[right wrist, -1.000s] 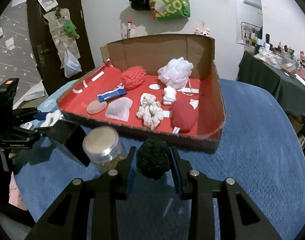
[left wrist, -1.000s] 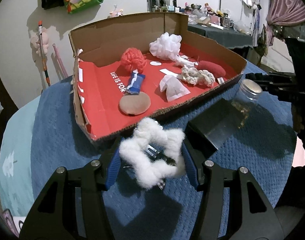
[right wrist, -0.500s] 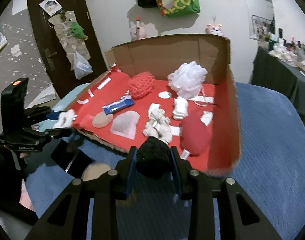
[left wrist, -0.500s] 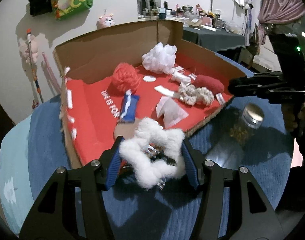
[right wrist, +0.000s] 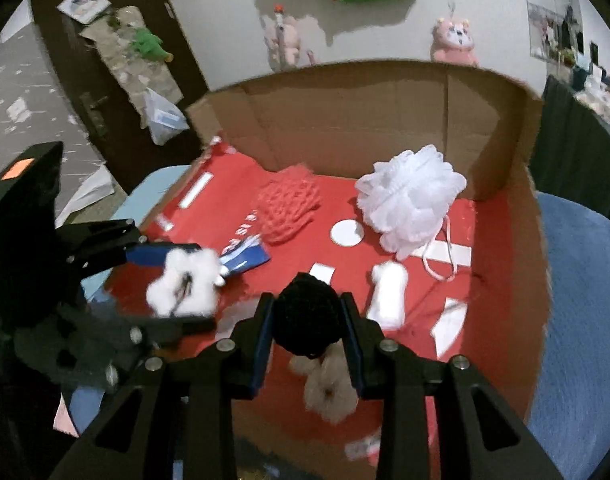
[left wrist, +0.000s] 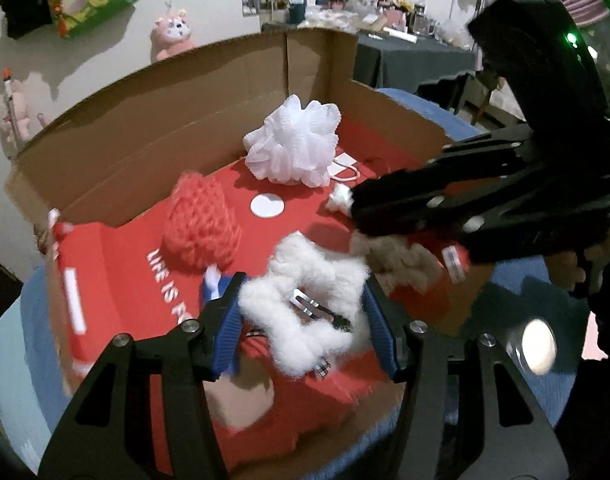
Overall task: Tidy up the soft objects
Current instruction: 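Carry the white star and black pom-pom over the box with both tools, then open the left tool to drop the white star while the right tool drops the pom-pom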
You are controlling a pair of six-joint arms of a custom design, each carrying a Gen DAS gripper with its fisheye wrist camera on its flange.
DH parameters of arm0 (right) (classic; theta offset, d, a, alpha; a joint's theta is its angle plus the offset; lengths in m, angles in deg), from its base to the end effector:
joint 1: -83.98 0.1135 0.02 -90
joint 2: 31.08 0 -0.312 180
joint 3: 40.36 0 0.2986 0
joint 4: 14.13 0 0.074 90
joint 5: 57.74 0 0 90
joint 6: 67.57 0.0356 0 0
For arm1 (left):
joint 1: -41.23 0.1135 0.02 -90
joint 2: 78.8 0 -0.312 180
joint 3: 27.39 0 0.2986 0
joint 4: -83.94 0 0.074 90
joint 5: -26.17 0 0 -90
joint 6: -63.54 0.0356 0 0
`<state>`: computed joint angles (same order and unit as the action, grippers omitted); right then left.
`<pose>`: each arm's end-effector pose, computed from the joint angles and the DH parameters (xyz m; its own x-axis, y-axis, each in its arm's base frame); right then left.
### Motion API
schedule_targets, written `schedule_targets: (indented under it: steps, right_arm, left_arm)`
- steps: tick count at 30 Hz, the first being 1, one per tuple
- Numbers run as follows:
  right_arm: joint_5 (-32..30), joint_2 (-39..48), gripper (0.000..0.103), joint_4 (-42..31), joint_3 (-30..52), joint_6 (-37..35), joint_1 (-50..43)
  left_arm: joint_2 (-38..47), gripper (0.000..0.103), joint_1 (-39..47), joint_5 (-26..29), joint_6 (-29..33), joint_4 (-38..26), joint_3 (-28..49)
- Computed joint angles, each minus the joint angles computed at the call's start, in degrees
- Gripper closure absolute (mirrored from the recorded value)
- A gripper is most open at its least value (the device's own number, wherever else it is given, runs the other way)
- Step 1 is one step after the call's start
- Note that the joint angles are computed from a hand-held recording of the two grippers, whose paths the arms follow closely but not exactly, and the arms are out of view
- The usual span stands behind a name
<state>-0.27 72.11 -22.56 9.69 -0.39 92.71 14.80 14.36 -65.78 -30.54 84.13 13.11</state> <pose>0.3132 0.0675 0.0869 -0.6534 -0.4312 -0.6222 -0.6883 0.6805 0.2512 0.2547 -0.1277 0.0987 -0.7406 0.2955 -0.6035 0.3817 0.9242 -0.0158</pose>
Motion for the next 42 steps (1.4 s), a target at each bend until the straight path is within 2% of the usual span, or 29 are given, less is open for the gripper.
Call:
schedule_targets:
  steps: [5,12,30,32,34,35,42]
  right_arm:
    - [4.47,7.67,0.069,-5.37,9.59,4.11,3.40]
    - [5.63,12.78,0.068,-9.12,15.83,4.94,4.44]
    - [8.90,15.09,0.067,-11.54,18.96,4.81,4.72]
    - [9.27,15.18,0.064,-11.58,19.10,4.84,4.91]
    - [9.19,15.17,0.054,-11.78,19.18,4.78,4.77]
    - [9.31,15.20,0.053,-11.63,19.24,4.95,5.01]
    - [10.56,14.40,0.052,-10.35,18.33,4.97,5.36]
  left_arm:
    - [7.09,0.049,2.03,0.42,1.68,-3.17,6.53]
    - [10.95,0.049,2.49,-0.21,3.09,-5.04,10.00]
    - [17.00,0.048,2.84,-1.29,2.90,-6.00,14.11]
    - [17.17,0.045,2.76,-1.26,2.98,-5.74,14.07]
    - [18.01,0.040,2.62,-1.53,2.91,-5.37,14.75]
    - [18.02,0.038,2.47,-1.96,2.84,-5.06,14.71]
    - [17.19,0.036,2.17,-2.78,2.38,-4.79,14.04]
